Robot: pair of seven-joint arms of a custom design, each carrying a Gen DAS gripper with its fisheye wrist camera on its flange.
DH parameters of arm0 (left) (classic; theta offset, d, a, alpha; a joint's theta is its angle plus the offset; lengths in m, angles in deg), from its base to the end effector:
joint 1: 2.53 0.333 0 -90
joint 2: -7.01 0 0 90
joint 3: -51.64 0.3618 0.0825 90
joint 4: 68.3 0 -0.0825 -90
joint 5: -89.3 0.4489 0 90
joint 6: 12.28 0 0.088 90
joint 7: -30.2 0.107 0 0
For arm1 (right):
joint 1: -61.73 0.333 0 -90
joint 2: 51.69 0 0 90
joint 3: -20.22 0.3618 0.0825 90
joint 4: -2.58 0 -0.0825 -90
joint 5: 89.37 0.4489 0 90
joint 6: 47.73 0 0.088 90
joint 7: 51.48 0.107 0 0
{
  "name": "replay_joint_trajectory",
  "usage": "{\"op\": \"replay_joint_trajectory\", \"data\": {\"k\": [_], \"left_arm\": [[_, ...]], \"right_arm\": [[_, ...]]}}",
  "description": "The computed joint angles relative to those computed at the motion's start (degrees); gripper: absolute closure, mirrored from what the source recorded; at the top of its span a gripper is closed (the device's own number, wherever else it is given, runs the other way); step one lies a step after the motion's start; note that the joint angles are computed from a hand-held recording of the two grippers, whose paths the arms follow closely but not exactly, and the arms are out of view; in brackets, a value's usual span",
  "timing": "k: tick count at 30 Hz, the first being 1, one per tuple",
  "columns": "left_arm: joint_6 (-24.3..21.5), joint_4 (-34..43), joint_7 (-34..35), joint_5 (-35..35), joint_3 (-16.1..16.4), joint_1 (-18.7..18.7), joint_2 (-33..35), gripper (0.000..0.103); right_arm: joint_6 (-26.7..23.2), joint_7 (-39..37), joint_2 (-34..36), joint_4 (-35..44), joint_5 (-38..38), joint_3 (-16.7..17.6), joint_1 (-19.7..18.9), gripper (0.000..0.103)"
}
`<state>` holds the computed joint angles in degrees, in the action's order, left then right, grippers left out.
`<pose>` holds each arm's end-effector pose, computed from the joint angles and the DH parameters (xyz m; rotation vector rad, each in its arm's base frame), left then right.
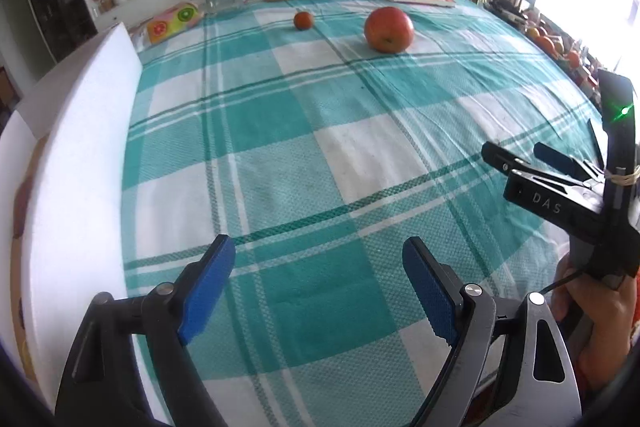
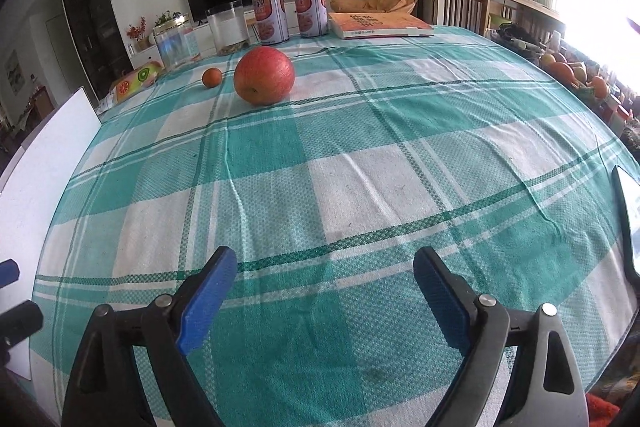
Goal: Organize fruits
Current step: 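Move the right gripper to the red apple and grasp it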
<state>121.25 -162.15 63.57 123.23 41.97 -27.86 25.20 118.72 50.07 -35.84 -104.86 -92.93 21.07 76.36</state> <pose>0.6363 -0.4158 0.4968 -1.9343 1.8115 -0.5163 0.7086 0.1992 0.4632 -1.8429 1.6323 -0.5448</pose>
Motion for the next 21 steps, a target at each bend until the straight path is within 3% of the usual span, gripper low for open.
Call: {"op": "replay_joint_trajectory", "data": {"k": [7, 13, 19, 21], "left_arm": [[-0.06, 3.25, -3.3, 2.31, 2.52, -0.31, 4.54, 0.016], [3.1, 1.89, -9.62, 5.98, 4.74, 0.06, 4.76, 0.015], [4.04, 1.47, -10.99, 8.04, 4.46, 0.46, 4.81, 0.014], [4.01, 1.55, -10.95, 8.0, 4.38, 0.57, 4.87, 0.014]], "right_arm": [[-1.02, -2.14, 0.56, 0.69, 3.2, 1.59, -1.51, 0.013], [-1.92, -6.51, 1.21, 1.37, 10.63, 4.25, -4.14, 0.013], [-1.93, -8.4, 1.23, 1.47, 12.52, 4.08, -3.72, 0.013], [-2.87, -11.88, 1.53, 2.21, 15.05, 5.93, -5.1, 0.013]]}}
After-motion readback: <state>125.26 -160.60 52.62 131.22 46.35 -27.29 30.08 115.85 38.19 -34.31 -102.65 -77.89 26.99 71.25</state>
